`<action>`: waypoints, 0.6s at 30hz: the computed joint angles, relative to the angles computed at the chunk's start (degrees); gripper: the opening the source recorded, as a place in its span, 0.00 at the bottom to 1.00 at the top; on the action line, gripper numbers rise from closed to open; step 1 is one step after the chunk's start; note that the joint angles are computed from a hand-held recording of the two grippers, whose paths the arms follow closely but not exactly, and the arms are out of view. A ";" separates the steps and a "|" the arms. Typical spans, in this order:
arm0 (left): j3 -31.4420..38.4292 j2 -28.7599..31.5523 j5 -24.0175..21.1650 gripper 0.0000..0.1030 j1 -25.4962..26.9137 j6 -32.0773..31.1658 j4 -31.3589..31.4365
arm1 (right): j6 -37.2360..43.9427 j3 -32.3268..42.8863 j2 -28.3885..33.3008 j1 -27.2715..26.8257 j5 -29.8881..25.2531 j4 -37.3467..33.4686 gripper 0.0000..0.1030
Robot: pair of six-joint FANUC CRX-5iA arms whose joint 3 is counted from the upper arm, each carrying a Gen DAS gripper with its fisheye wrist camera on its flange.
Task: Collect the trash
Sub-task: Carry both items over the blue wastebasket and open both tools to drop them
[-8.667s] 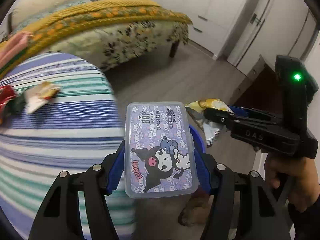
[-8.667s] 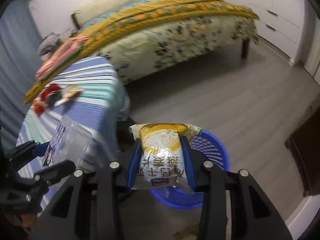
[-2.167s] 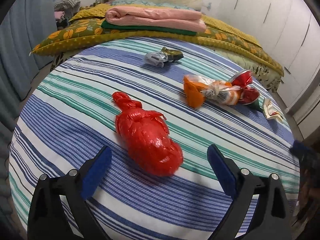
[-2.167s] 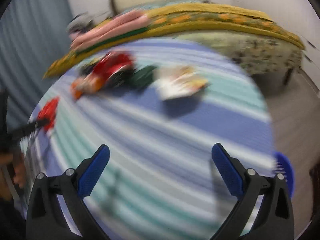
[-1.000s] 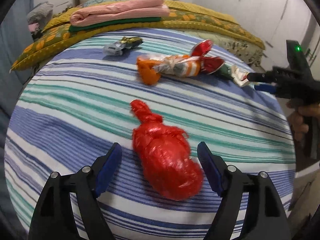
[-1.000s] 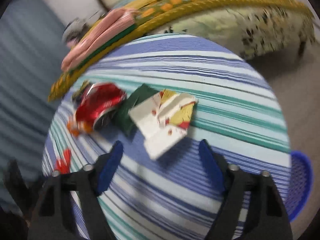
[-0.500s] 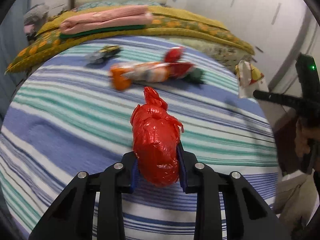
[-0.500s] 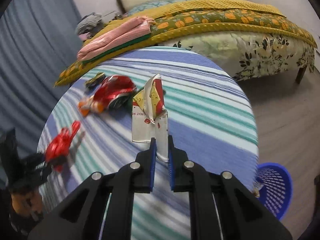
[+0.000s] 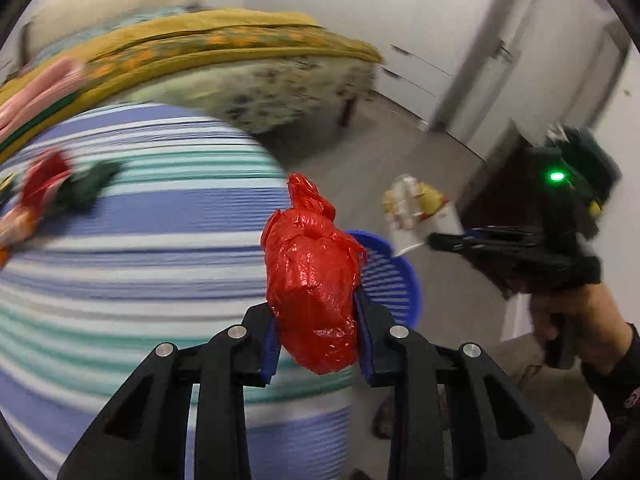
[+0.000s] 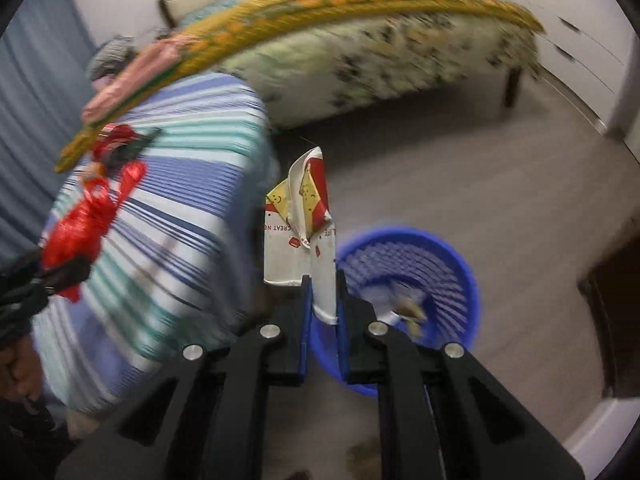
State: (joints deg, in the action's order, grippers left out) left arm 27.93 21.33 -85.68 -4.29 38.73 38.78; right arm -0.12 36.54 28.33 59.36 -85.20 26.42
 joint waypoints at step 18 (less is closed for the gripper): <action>1.95 7.54 8.79 0.59 -16.30 10.19 -8.98 | -6.95 -23.77 -12.05 -2.59 8.81 -2.45 0.46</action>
State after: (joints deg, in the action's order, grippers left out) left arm 29.88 28.87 -76.88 -20.59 48.92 29.80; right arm -7.06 12.77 16.28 56.77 -76.39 23.96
